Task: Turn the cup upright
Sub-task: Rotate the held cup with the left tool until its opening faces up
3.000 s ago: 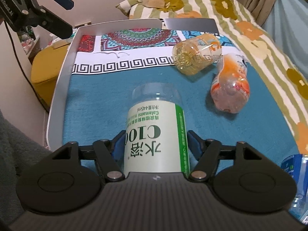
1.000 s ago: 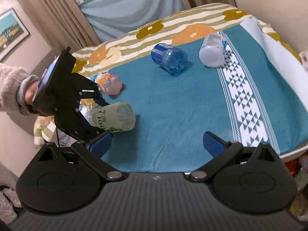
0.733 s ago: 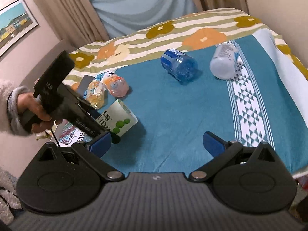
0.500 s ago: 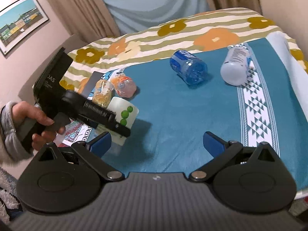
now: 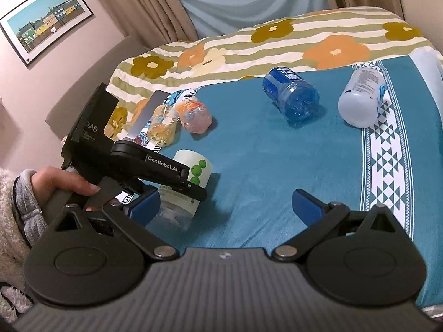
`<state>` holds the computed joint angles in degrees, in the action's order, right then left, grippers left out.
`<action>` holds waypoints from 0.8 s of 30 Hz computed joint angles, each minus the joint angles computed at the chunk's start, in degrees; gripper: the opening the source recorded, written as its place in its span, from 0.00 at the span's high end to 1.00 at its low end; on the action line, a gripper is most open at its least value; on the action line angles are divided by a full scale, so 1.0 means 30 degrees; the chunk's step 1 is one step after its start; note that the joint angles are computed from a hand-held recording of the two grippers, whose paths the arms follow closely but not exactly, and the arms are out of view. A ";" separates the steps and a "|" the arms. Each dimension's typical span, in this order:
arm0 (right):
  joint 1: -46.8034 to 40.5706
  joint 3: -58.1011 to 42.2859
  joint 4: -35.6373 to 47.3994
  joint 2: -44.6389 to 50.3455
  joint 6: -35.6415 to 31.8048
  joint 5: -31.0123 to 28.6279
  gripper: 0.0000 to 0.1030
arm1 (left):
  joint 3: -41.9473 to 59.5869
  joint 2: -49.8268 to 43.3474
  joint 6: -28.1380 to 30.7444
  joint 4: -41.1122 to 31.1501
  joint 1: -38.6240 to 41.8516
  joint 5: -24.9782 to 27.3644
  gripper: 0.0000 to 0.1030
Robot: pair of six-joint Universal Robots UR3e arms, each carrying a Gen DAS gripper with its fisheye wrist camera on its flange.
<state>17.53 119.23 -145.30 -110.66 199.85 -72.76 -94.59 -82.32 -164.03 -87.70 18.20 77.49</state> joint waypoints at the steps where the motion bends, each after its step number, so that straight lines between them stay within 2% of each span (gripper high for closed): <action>1: -0.0081 0.0056 -0.0001 -0.0046 -0.0010 0.0100 0.00 | 0.0279 -0.0027 0.0054 0.0123 -0.0151 0.0123 0.13; 5: -0.0228 0.0306 -0.0004 -0.0447 0.0027 0.0195 0.00 | 0.1580 -0.0832 0.0363 0.0615 -0.1159 0.0937 0.11; 11: -0.0323 0.0630 -0.0126 -0.0983 0.0208 0.0203 0.00 | 0.3802 -0.2876 0.2134 0.0692 -0.1935 0.2521 0.11; 17: -0.0332 0.1193 -0.0331 -0.1215 0.0466 0.0298 0.00 | 0.5186 -0.4529 0.1529 0.0688 -0.2990 0.3150 0.11; 24: -0.0490 0.1698 -0.0647 -0.1345 0.0642 0.0623 0.00 | 0.5896 -0.5308 0.0728 -0.0101 -0.3013 0.2870 0.12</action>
<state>16.06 124.33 -147.24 -114.69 201.78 -70.89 -76.90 -98.24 -161.84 -88.00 9.16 86.10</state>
